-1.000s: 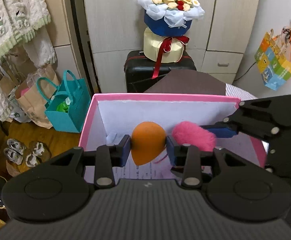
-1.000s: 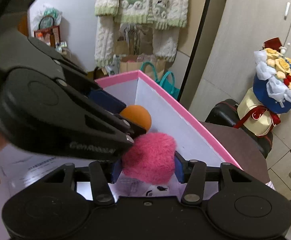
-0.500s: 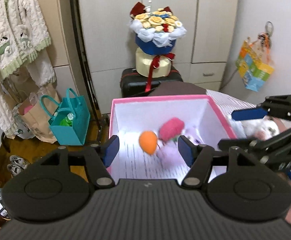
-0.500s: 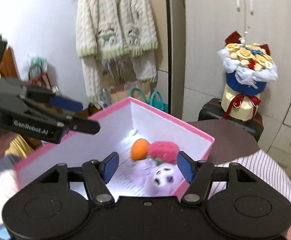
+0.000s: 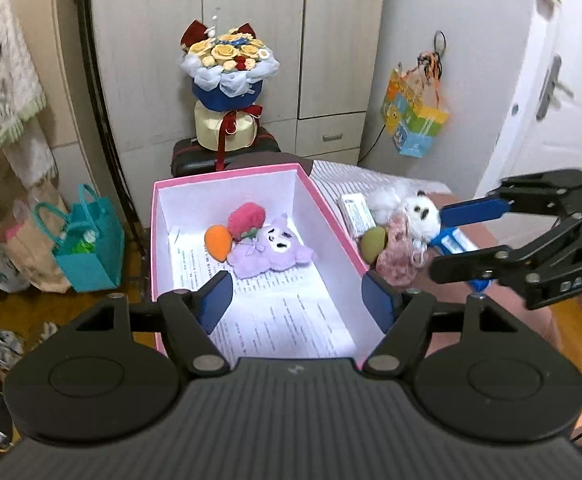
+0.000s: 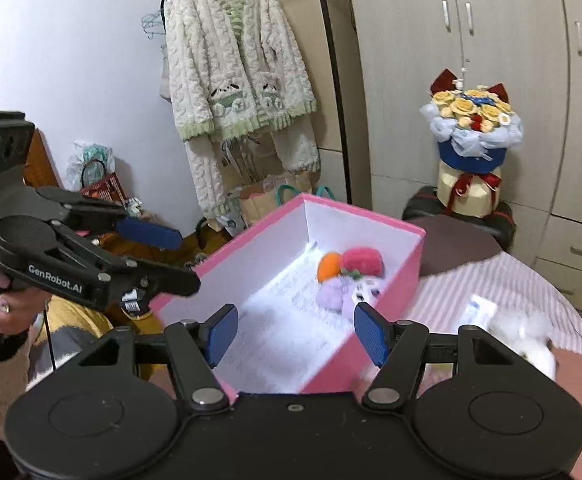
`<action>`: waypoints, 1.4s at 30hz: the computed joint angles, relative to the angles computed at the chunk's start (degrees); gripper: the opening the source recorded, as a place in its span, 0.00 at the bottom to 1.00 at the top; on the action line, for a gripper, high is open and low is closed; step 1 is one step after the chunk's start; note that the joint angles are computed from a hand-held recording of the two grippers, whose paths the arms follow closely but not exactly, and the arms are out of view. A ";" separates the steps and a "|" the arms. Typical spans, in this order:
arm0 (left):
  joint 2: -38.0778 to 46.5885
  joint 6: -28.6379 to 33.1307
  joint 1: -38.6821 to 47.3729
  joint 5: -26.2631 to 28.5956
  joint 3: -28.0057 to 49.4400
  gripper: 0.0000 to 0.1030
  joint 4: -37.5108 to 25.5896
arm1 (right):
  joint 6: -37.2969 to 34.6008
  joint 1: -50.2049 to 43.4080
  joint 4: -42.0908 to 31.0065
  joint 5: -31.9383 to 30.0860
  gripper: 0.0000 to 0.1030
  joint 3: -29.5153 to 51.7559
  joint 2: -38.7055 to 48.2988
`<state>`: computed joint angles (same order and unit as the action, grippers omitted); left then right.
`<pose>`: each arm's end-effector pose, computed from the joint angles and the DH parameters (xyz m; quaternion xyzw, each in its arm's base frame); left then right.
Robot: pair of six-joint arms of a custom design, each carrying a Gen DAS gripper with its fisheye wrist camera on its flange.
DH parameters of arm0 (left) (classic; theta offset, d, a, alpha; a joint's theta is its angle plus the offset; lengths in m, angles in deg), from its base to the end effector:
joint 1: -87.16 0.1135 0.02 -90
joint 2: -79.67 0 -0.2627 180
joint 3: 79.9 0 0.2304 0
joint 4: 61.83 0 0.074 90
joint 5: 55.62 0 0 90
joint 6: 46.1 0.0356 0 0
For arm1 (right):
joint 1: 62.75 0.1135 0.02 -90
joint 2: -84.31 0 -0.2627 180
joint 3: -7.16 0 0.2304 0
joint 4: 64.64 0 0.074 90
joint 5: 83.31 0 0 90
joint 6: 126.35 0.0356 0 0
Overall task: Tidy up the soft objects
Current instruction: 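Withdraw both tools from the box toward the blue wet-wipe pack, then close the left tool on the blue wet-wipe pack and lift it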
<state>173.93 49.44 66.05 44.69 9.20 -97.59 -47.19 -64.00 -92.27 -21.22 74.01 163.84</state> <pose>0.3255 -0.1325 0.2833 0.2451 0.8730 -0.1370 0.3988 0.2778 0.0106 0.2530 -0.1746 0.8691 0.1747 0.4285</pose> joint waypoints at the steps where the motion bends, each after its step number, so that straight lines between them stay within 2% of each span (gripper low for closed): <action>1: -1.23 0.25 -1.14 -1.44 -1.53 0.69 0.29 | -1.07 -0.58 -0.91 0.13 0.67 -1.34 -1.80; 4: -4.68 1.24 -3.61 -3.12 -5.59 0.69 1.16 | -3.06 -2.19 -2.91 0.92 0.68 -5.68 -7.53; 6: -6.75 -0.16 -5.23 -4.65 -7.56 0.69 1.55 | -4.99 -4.10 -4.36 0.23 0.72 -8.26 -11.37; 12: -10.47 -2.26 -10.53 -7.32 -10.66 0.70 1.71 | -11.44 -14.79 -9.87 -5.93 0.76 -14.11 -21.14; 18: -7.12 -2.71 -16.83 -6.84 -8.46 0.73 0.29 | -19.38 -24.14 -13.37 -9.62 0.81 -17.22 -24.13; 21: -3.52 -3.39 -19.95 -7.26 -6.25 0.74 0.43 | -22.92 -28.77 -12.82 -11.54 0.82 -18.97 -22.71; 26: 3.85 -5.78 -22.86 -5.86 -2.55 0.74 2.86 | -27.19 -34.05 -4.59 -12.16 0.84 -24.15 -19.11; 36: 16.47 -10.36 -25.81 -7.87 2.89 0.74 13.39 | -31.59 -39.40 19.66 -16.63 0.84 -29.24 -0.26; 39: 20.76 -13.02 -25.96 -6.36 5.40 0.74 15.80 | -29.23 -38.63 28.15 -14.94 0.84 -29.29 7.06; 42: 25.80 -15.53 -26.11 -5.14 9.32 0.73 16.67 | -26.20 -37.97 32.79 -13.51 0.84 -26.79 14.84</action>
